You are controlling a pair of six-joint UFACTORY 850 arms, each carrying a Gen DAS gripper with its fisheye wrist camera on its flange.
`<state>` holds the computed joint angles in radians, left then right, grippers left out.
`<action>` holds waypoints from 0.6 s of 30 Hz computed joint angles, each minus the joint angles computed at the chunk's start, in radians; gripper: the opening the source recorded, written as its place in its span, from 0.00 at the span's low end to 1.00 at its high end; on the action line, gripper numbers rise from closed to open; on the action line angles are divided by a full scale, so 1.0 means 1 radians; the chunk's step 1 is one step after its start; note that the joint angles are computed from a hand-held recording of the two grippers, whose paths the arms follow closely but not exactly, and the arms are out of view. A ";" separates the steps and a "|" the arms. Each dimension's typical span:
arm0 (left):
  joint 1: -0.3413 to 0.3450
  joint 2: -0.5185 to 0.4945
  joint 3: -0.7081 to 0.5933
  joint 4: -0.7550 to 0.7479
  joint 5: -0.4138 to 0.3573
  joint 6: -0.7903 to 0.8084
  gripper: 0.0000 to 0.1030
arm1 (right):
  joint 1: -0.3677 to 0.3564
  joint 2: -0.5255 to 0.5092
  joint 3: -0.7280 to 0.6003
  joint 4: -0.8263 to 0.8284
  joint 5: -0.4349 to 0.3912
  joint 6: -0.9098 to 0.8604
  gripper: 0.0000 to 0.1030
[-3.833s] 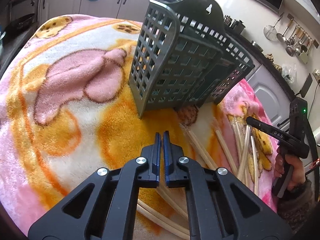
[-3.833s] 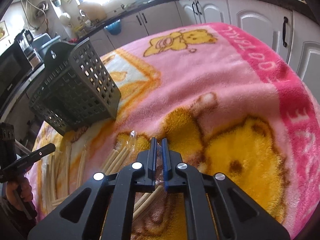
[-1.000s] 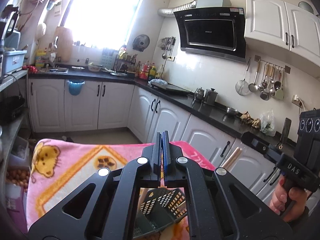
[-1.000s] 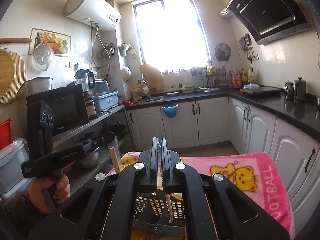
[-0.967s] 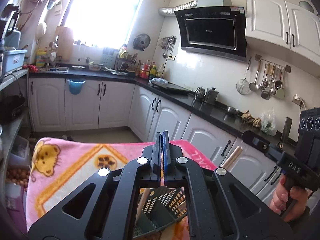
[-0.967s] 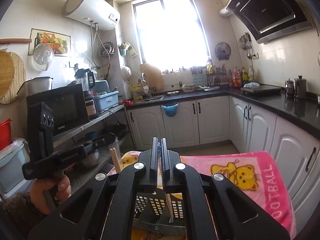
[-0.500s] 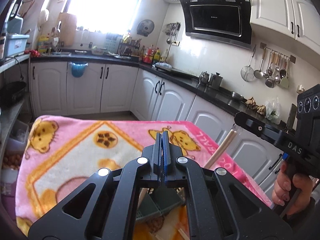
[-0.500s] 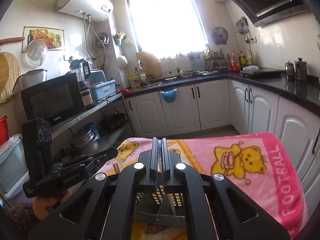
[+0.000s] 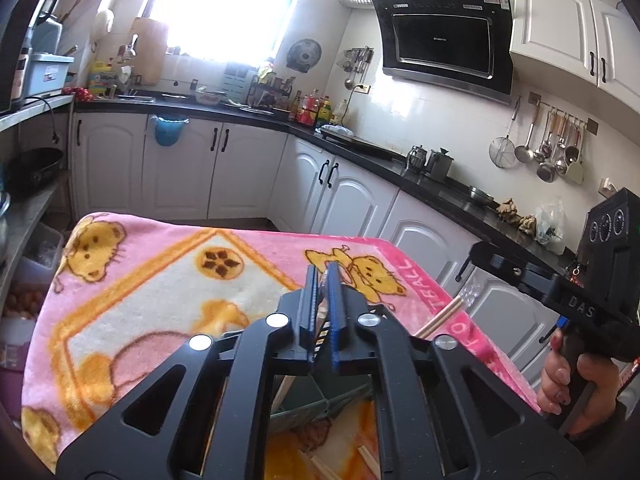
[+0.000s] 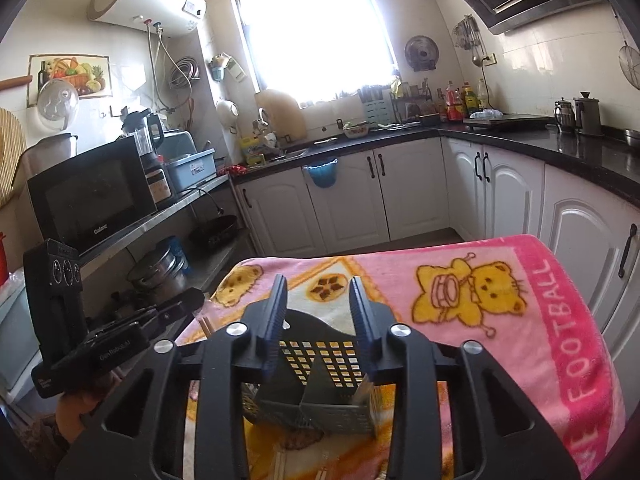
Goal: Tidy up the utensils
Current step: 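Open both tools to drop the chopsticks upright into the caddy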
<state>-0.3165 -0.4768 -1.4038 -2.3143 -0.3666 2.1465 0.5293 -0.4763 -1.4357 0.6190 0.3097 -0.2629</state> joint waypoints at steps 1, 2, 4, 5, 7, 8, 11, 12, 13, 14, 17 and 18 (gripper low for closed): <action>0.000 0.003 0.004 -0.009 0.001 0.006 0.11 | 0.002 0.006 0.009 0.015 0.010 -0.017 0.42; 0.000 0.005 0.008 -0.013 0.000 0.006 0.16 | 0.004 0.010 0.017 0.030 0.019 -0.032 0.44; 0.002 0.012 0.019 -0.027 -0.003 0.011 0.26 | 0.009 0.018 0.031 0.067 0.033 -0.077 0.48; 0.002 0.014 0.023 -0.038 -0.005 0.022 0.31 | 0.013 0.023 0.038 0.104 0.044 -0.117 0.50; 0.002 0.023 0.038 -0.078 -0.011 0.065 0.39 | 0.020 0.031 0.053 0.146 0.062 -0.170 0.58; 0.002 0.028 0.046 -0.093 -0.016 0.080 0.45 | 0.023 0.034 0.058 0.163 0.071 -0.190 0.59; 0.000 0.043 0.068 -0.149 -0.023 0.133 0.57 | 0.034 0.043 0.077 0.216 0.102 -0.252 0.64; 0.001 0.048 0.075 -0.159 -0.030 0.142 0.59 | 0.036 0.046 0.084 0.218 0.109 -0.255 0.66; 0.001 0.053 0.082 -0.172 -0.034 0.154 0.63 | 0.040 0.051 0.094 0.222 0.119 -0.260 0.67; 0.000 0.059 0.089 -0.191 -0.037 0.173 0.67 | 0.042 0.055 0.102 0.223 0.126 -0.261 0.68; -0.003 0.079 0.114 -0.253 -0.043 0.235 0.76 | 0.051 0.065 0.122 0.244 0.143 -0.280 0.71; -0.004 0.086 0.123 -0.270 -0.045 0.249 0.77 | 0.051 0.069 0.130 0.241 0.145 -0.278 0.72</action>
